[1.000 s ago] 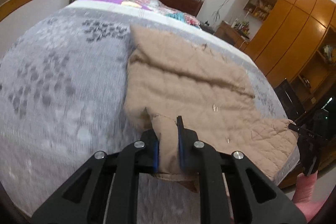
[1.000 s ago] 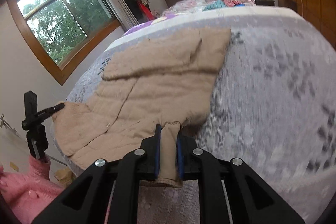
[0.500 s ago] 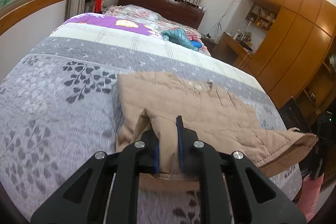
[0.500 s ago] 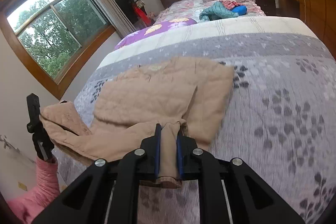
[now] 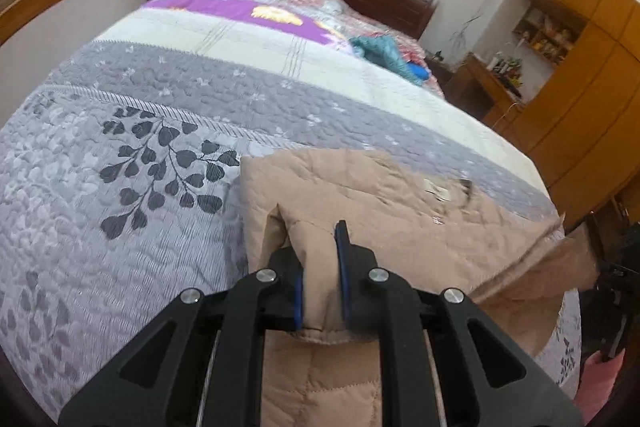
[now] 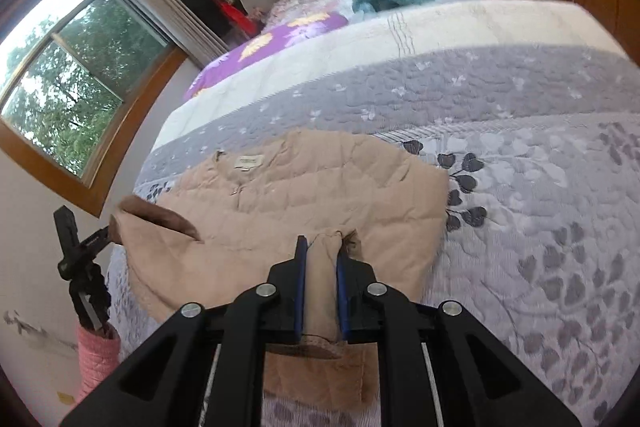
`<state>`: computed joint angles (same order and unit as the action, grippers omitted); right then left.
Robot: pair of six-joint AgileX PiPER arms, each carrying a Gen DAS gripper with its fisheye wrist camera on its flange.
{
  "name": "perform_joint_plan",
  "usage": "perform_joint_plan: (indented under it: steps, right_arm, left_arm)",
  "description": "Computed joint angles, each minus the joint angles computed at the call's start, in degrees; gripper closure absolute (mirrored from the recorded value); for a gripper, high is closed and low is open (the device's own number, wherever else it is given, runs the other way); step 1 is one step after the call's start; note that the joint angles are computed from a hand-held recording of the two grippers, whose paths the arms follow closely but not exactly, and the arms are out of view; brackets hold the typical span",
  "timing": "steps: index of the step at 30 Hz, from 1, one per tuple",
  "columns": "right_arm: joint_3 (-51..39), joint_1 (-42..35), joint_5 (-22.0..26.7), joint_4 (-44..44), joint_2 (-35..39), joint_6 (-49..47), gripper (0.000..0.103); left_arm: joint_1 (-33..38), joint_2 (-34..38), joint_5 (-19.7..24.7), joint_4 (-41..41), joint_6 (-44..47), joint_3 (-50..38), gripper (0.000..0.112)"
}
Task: Fold large clothes
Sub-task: 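Lay the lifted hem over the coat body and open both tools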
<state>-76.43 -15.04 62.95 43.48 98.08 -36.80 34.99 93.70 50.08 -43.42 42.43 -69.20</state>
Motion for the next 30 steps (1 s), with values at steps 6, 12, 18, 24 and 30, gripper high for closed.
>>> perform_joint_plan:
  steps: [6,12,18,24,30]
  right_arm:
    - [-8.31,1.43,-0.08,-0.86,11.23,4.34,0.09]
    - [-12.4,1.52,0.93,-0.83,16.95,5.33,0.089]
    - [-12.55,-2.97,5.78,6.04,17.86,2.22,0.059]
    - [-6.05,-7.22,2.49,8.95,10.73,-2.9,0.044]
    - [2.78,-2.96,-3.92,4.08,2.82,-6.31,0.045]
  left_arm:
    - [-3.71,9.72,-2.1,3.93,-5.85,-6.44,0.1]
    - [-4.31,15.49,-1.21,4.08,-6.82,-9.84,0.097]
    - [-0.39,17.71,8.55,-0.16,-5.17,-14.93,0.082]
    - [4.19,14.58,14.23,-5.1,-3.17,-15.06,0.058]
    - [4.69,6.66,8.17,-2.7,1.42,-7.76,0.055]
